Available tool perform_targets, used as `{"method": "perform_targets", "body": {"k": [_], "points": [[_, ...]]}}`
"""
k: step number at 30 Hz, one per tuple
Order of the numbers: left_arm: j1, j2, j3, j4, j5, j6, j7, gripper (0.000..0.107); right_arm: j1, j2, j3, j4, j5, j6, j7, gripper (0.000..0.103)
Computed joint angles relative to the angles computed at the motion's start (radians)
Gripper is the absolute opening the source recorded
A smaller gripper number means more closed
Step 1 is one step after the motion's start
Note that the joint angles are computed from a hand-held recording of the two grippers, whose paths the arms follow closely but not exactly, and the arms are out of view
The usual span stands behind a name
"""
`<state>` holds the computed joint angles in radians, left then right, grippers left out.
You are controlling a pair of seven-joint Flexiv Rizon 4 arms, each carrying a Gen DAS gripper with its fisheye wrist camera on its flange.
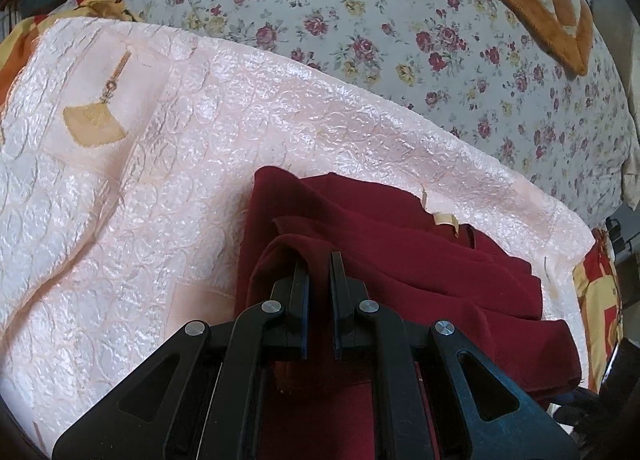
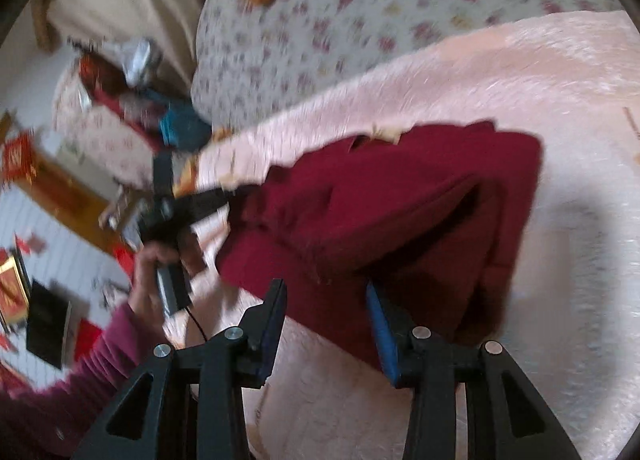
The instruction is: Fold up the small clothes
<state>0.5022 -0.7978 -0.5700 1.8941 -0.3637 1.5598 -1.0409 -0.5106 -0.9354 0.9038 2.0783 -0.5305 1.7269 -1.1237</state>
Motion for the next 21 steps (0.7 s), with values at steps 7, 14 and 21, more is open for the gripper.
{"method": "perform_targets", "body": {"k": [7, 14, 21], "points": [[-0.013, -0.012, 0.002, -0.059, -0.047, -0.083, 0.021, 0.007, 0.228, -0.019, -0.201, -0.181, 0.091, 0.077, 0.034, 0.039], [0.133, -0.032, -0.185, -0.007, -0.110, -0.015, 0.130, 0.071, 0.424, -0.009, -0.482, -0.327, 0.195, 0.129, 0.209, 0.039], [0.138, 0.009, -0.155, 0.033, -0.041, -0.044, 0.142, 0.071, 0.516, 0.110, -0.656, -0.174, 0.239, 0.247, 0.239, 0.048]]}}
